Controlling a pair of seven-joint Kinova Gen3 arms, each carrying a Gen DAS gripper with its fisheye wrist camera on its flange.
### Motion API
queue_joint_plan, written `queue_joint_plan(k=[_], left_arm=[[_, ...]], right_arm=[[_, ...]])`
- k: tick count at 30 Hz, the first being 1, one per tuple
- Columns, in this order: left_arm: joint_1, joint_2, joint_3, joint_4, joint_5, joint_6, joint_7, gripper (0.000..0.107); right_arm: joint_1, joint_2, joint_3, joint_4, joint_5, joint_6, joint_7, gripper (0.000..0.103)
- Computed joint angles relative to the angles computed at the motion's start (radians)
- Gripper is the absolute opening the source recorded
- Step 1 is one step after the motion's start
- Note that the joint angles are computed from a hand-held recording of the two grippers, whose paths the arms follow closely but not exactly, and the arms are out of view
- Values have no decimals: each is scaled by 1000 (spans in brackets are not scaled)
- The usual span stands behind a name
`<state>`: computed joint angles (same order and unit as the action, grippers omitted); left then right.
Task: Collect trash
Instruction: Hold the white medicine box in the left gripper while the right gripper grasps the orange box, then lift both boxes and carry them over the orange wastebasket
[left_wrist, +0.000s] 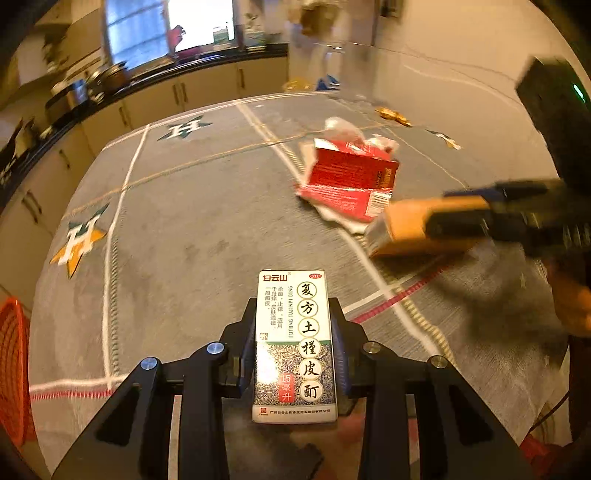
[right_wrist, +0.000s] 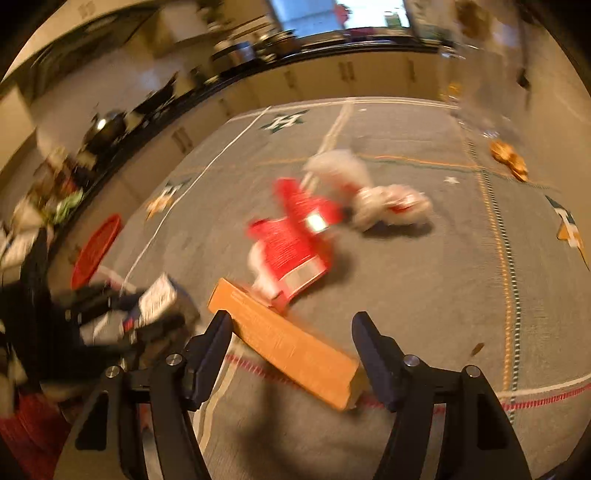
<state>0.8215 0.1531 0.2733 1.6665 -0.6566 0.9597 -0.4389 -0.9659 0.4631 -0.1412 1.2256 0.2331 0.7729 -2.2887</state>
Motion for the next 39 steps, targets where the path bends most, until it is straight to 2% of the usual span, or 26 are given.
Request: queue_joint_plan(k=[3,6,11,14,17,18,19,25,31,34,39], left_arm=[[-5,-19,-2,26,-3,-10,23,33],[-10,-25,6,31,-4,-8,28,33],[-17,-32,14,41,-6,-14,32,33],[-22,-34,17,45,-3,-23,31,33],[-21,-33,19,47,-11,-22,37,33],[-22,-32,19,47,-10,-24,37,33],[-22,-34,19,49,-9,-26,40,33],[-12,-48,21,65,-36,-32,111,33],[12,-63,45,65,-117,52,217,33],[16,-71,54,70,-144,98,271,33],[8,-84,66,92,-161,139,346,33]], right_arm=[[-78,23,36,-29,94,61,-7,72],[-118,51,47,-70,147,131,-11,71],[-162,47,55,-67,236,167,5,71],[-143,63,40,-94,223,197,39,71],[-115,65,27,-88,179,188,53,71],[-99,67,17,-86,154,183,63,68],[-97,65,16,-83,142,178,64,61],[-88,43,5,-39,99,95,30,54],[-189,71,61,-107,191,99,-73,54],[-232,101,87,-170,239,147,-118,54],[-234,154,79,-268,218,203,-114,54]])
